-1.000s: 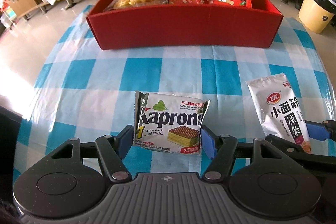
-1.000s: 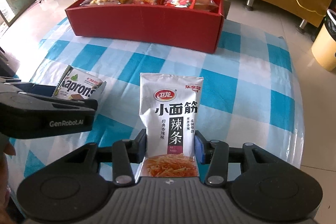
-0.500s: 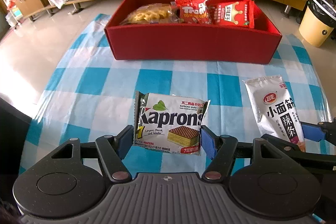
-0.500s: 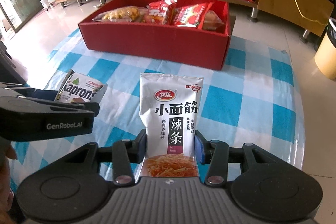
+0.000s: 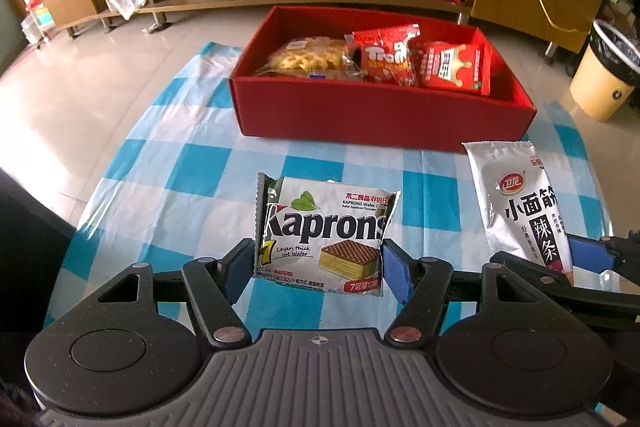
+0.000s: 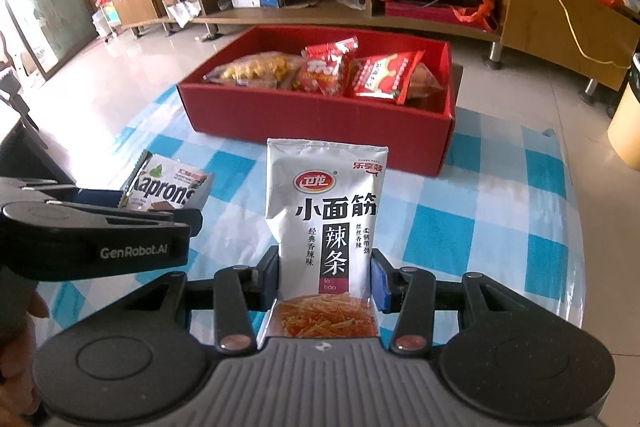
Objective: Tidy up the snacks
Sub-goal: 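Lift the Kaprons wafer and white packet and carry both over the red box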
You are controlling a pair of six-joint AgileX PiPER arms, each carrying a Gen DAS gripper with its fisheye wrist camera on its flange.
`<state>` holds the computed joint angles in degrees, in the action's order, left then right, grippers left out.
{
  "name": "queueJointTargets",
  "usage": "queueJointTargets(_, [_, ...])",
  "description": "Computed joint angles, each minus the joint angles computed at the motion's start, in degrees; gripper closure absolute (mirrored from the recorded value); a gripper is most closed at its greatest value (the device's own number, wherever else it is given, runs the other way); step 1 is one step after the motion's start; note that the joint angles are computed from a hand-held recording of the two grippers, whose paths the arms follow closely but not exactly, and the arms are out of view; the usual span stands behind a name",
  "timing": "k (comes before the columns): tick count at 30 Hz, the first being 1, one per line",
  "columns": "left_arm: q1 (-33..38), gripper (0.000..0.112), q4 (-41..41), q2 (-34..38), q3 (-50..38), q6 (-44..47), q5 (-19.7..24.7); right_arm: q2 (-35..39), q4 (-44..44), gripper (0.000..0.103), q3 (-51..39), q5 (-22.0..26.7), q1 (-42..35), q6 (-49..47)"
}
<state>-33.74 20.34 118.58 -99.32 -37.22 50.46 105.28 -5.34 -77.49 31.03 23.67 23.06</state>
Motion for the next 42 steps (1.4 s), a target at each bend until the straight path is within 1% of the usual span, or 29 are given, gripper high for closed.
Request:
queueJointTargets(2, [0.5, 0.039, -0.9, -1.7, 1.8, -0.2, -1.0, -0.8, 0.4, 0.061, 0.5, -0.4, 0.2, -0.5])
queueJointTargets(5, [0.7, 0.039, -0.7, -3.8, 4.0, -0.7, -2.4, -2.2, -1.4, 0.061, 1.5, -0.9, 0.9, 1.3])
queueJointTargets(9, [0.5, 0.039, 0.2, -4.7, 4.4, -1.2, -3.1, -3.9, -3.5, 0.061, 2.6, -1.9, 1.4, 3.9])
queueJointTargets(14, [0.3, 0.039, 0.8, -4.1, 3.2, -1.3, -3.0, -4.3, -6.3, 0.061, 2.0, -1.9, 1.3, 6.3])
queueJointTargets(18, [0.2, 0.039, 1.1, -3.1, 1.8, -0.8, -2.0, -3.6, -6.3, 0.061, 0.7, -0.5, 0.8, 5.9])
queueJointTargets(22, [0.3, 0.039, 0.7, -2.2, 0.3, -0.1, -1.3, -3.2, -5.4, 0.061, -0.3, -0.2, 0.5, 5.0])
queueJointTargets(25, [0.2, 0.039, 0.7, -1.7, -0.8, 0.1, -1.2, -3.2, -7.5, 0.061, -1.6, -0.1, 0.8, 6.1])
queueJointTargets(30, [0.2, 0.039, 1.5, -0.1, -4.3, 0.0, -0.2, -2.3, -8.2, 0.061, -4.3, -0.2, 0.3, 6.5])
queueJointTargets(37, [0.7, 0.039, 0.6, 3.3, -10.8, 1.8, 1.9, 0.0, -8.4, 0.061, -7.7, 0.3, -0.2, 6.0])
queueJointTargets(42, [1.1, 0.039, 0.0, 7.6, -19.0, 4.1, 4.6, 2.6, -6.8, 0.061, -11.5, 0.8, -1.7, 4.4])
